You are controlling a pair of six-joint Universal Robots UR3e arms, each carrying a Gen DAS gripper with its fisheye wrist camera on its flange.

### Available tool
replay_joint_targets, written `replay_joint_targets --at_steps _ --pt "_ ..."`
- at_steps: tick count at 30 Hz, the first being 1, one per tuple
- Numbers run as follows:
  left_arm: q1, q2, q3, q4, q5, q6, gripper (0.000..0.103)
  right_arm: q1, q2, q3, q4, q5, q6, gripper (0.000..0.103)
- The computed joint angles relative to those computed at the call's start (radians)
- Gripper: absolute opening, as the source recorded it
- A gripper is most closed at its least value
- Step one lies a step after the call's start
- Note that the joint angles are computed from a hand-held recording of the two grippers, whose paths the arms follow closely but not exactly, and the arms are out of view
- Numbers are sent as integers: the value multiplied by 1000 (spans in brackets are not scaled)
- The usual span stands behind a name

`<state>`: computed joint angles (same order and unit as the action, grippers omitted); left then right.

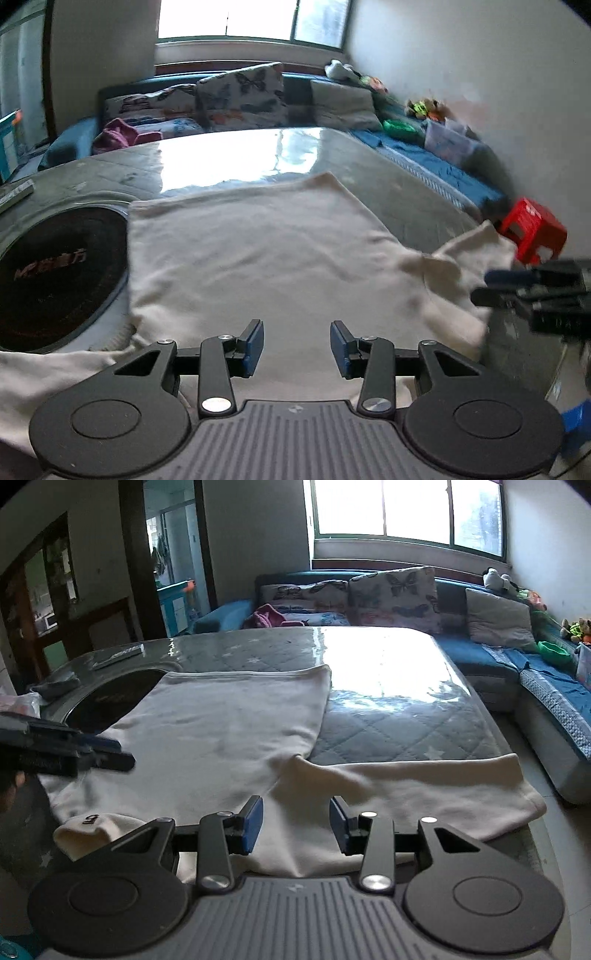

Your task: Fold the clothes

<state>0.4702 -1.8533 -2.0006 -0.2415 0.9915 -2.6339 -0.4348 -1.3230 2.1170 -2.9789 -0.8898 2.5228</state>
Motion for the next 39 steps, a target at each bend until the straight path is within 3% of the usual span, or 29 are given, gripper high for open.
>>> replay_joint_targets --at_steps 11,17,26,31,39 --pt "-21 3 -104 106 64 87 46 53 13 81 -83 -28 -62 40" --pt "-22 20 -89 65 70 82 47 2 -52 170 -83 -15 -108 41" --pt "-89 -16 18 14 28 13 52 -93 -70 176 -138 51 -24 41" --pt "-148 -58 50 3 40 13 53 -100 41 99 -197 6 61 41" --pt "-184 -65 14 35 58 61 59 -119 134 36 -247 -110 88 41"
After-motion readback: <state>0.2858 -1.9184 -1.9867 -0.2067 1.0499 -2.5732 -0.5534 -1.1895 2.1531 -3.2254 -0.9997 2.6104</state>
